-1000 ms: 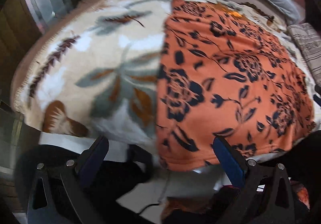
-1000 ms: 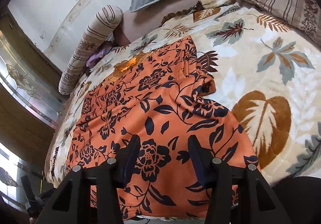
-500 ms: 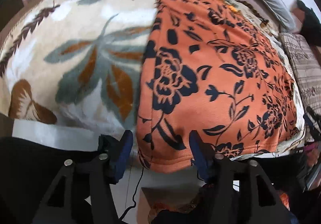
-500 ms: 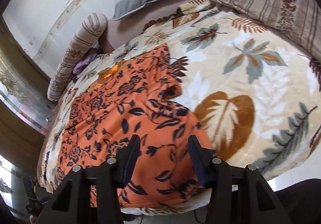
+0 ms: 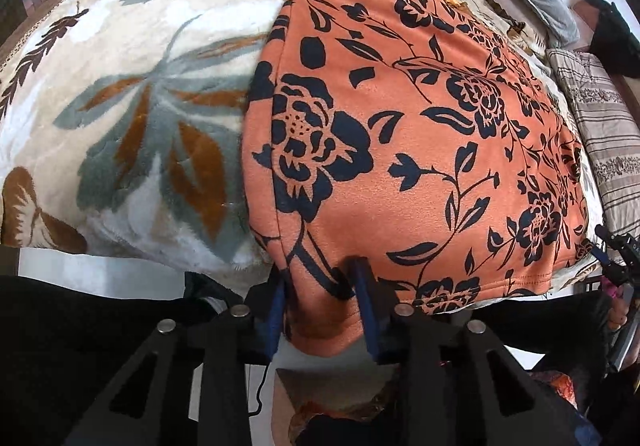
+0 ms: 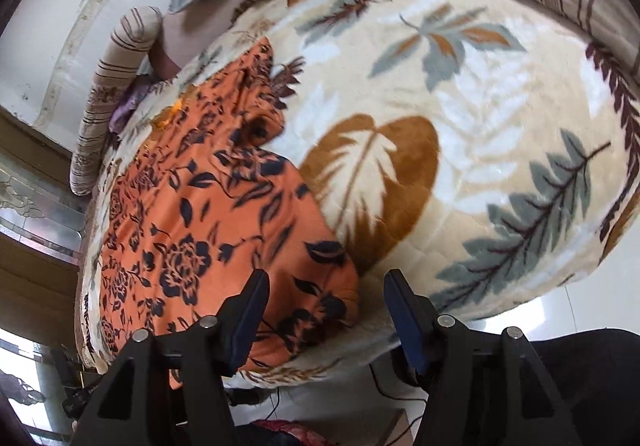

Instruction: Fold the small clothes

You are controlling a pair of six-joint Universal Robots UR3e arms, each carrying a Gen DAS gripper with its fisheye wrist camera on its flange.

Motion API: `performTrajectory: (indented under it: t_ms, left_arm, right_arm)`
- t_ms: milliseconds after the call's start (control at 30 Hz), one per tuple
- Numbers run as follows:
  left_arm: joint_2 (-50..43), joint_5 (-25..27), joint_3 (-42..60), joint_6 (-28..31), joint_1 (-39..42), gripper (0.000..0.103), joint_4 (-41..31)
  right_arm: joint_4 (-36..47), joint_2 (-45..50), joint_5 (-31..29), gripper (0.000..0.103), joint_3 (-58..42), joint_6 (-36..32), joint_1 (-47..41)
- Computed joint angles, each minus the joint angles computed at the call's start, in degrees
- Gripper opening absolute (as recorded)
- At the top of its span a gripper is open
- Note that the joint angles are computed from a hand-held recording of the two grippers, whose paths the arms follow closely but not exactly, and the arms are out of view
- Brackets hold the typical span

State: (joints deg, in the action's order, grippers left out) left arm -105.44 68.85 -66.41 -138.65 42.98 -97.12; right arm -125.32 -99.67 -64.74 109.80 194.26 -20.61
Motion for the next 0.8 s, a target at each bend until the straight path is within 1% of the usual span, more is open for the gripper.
performTrajectory:
  t_ms: [33,67,167,200,267,300,333,367,400,467,567,700,733,800]
  left_arm:
    - [-1.4,-0.4,2.2,0.1,-0.1,0.053,-1.3]
    - [-2.1,-0.9,2.8,-0.3,-0.7,0.057,-1.4]
    - [-1.6,-0.4,1.6,-1.3,-2.1,0.056,0.8]
    - [-1.3,-0.2,1.1,-1.9,-2.5,0.052,1.6]
    - [-0.5,0.5,-0.2,-3.1,-2.8,0.028,3.3]
    - [-0.7,0.7,-0.4,-4.0,-2.6,0.024,3.9]
    - [-1.4,0.0,0.3,-4.0,-1.9,0.016,3.0]
    - [-1.8,-0.7,1.3,-3.9,-1.5,0.010,1.8]
    - [-2.1,-1.1,2.1,-3.5,-1.1,0.009,0.8]
    - [-2.7,-1.9,4.3,-1.9,-0.3,0.007,-2.0]
    - [-3.6,-3.7,8.9,0.5,0.6,0.007,-7.1]
    - [-4.7,-5.6,14.3,3.1,1.7,0.007,-13.0]
    - [-5.1,-6.1,15.6,3.7,1.9,0.007,-14.2]
    - [-5.3,-5.8,15.5,4.4,1.7,0.007,-14.0]
  right_arm:
    - [-0.9,0.1,1.1,0.064,1.0,0.5,-0.6]
    - [-1.7,0.6,1.7,0.064,1.5,1.0,-0.7]
    - [-5.0,3.6,3.1,0.065,1.9,3.1,0.4]
    - [-6.3,4.6,2.1,0.064,1.6,3.6,1.6]
    - [-7.0,6.5,-2.5,0.060,-0.9,3.4,5.2]
    - [-6.6,7.3,-4.1,0.038,-2.4,2.3,6.5]
    - [-5.9,7.6,-4.5,0.018,-3.1,1.3,7.1]
    - [-5.3,7.5,-4.0,0.014,-3.4,0.6,7.2]
    - [-4.9,7.3,-4.0,0.011,-3.7,0.3,7.4]
    - [-3.9,6.1,-3.6,0.010,-4.4,-1.0,8.1]
    - [-0.8,2.3,3.4,0.010,-4.3,-3.3,5.7]
    - [6.1,-2.8,8.6,0.010,-5.8,-6.7,3.6]
    - [7.7,-4.0,9.4,0.009,-5.9,-7.4,3.0]
    - [8.9,-4.8,9.0,0.009,-6.2,-7.5,3.0]
